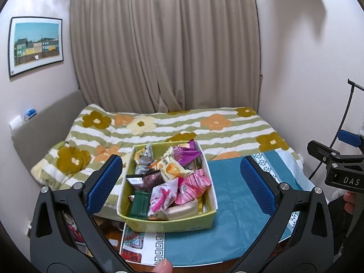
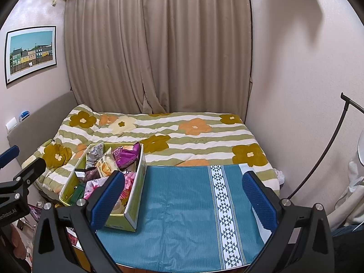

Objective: Organize snacks

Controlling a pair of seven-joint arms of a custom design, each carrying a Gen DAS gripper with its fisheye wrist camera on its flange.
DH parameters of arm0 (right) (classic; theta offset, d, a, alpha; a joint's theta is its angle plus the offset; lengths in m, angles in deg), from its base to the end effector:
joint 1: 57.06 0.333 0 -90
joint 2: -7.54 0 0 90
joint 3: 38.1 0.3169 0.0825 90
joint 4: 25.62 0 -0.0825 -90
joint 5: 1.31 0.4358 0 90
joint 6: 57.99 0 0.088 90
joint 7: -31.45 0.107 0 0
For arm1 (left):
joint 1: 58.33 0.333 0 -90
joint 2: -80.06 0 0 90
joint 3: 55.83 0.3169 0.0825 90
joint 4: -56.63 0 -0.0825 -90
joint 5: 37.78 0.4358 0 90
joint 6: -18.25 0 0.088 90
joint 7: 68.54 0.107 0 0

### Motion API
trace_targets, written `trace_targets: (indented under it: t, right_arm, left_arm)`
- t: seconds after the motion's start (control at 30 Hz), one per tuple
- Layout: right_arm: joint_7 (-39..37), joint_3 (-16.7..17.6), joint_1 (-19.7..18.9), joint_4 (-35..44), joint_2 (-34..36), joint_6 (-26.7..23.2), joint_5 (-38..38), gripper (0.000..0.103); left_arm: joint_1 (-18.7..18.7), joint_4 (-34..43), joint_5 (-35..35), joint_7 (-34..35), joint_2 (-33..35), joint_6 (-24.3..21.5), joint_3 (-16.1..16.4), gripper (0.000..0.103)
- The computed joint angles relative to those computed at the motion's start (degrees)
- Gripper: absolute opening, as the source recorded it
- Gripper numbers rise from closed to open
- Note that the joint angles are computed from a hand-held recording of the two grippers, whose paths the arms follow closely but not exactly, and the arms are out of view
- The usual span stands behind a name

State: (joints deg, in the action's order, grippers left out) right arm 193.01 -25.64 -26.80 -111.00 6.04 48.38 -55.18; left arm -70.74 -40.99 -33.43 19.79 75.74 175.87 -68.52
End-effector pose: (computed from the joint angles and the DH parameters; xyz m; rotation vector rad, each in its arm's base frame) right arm 0.4950 0.3746 0.7470 -1.2957 1.9746 -1.0997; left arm 0.5697 -0.2774 0.7440 -1.1684 1.9056 -1.1411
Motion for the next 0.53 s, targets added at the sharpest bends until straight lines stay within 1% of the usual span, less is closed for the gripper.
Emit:
trace_targets:
  t: [0.2,0.53]
  right_arm:
    - [0.0,0.0,0.0,-0.1,0.0,0.1,0.0,0.103]
    - [-0.1,-0.1,-0.1,0.0,0.1,0.1,0.1,0.103]
  left_arm:
    - [0.2,0.8,3.7,-3.1,0.6,0.0,-0.4,0.103]
    - [0.0,2.3,3.2,-3.1,1.9,-0.5,-0.1,0.103]
